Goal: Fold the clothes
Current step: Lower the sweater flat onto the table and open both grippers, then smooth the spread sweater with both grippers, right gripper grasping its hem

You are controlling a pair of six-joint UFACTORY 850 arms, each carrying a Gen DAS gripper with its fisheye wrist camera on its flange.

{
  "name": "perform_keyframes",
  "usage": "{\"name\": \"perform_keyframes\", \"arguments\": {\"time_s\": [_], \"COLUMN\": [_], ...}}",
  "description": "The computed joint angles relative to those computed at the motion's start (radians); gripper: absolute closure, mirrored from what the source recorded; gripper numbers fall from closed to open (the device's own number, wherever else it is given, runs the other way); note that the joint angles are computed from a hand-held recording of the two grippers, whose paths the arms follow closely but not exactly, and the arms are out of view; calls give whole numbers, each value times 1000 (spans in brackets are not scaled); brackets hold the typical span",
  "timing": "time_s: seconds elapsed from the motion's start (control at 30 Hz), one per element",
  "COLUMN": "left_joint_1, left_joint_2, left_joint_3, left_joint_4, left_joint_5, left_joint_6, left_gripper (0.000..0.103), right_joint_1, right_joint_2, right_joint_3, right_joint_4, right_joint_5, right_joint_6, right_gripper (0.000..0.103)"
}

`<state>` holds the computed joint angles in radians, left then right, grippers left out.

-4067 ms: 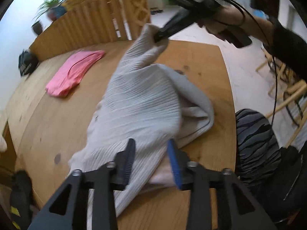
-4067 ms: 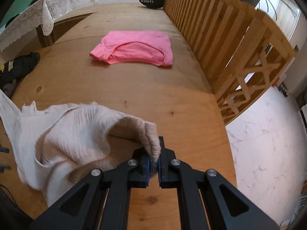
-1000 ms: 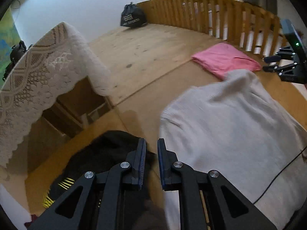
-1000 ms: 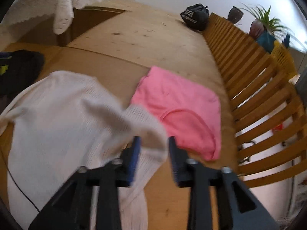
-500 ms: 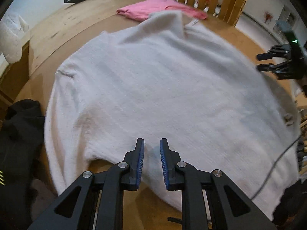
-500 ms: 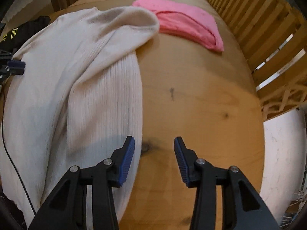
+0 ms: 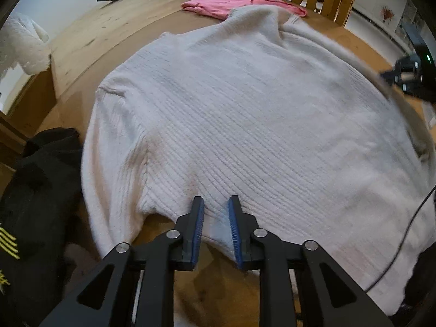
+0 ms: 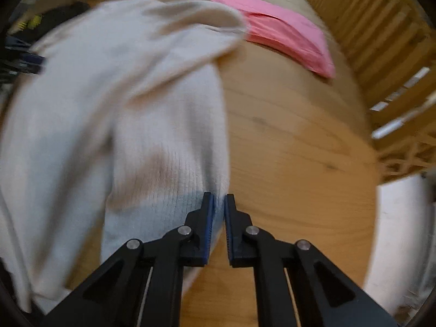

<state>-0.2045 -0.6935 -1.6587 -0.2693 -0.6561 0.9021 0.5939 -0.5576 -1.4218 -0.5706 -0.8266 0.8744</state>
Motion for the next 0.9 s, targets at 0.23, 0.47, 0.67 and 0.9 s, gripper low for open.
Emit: {"name": "perform_keyframes", "arguments": {"time_s": [0.23,0.47,0.67,0.9], "left_joint_1": [-10,25,-5,-10], "left_joint_2": [28,210,285,287], "left_joint_3": [35,229,341,380], "left_joint_4": [197,-116,-180,-170], "left_joint_5": [85,52,-53,-51], "left_joint_6": [-199,82,208,187], "left_gripper": [70,73,70,72], "right_joint_1": [7,142,187,182], "right_joint_2": [45,117,113,205], "right_joint_3": [14,72,125,208], "right_joint_4": [-132,100,202,162], "right_joint_5": [-132,84,64,-6], "right_joint_6": [228,40,-17,183], "right_gripper": [93,76,75,76]}}
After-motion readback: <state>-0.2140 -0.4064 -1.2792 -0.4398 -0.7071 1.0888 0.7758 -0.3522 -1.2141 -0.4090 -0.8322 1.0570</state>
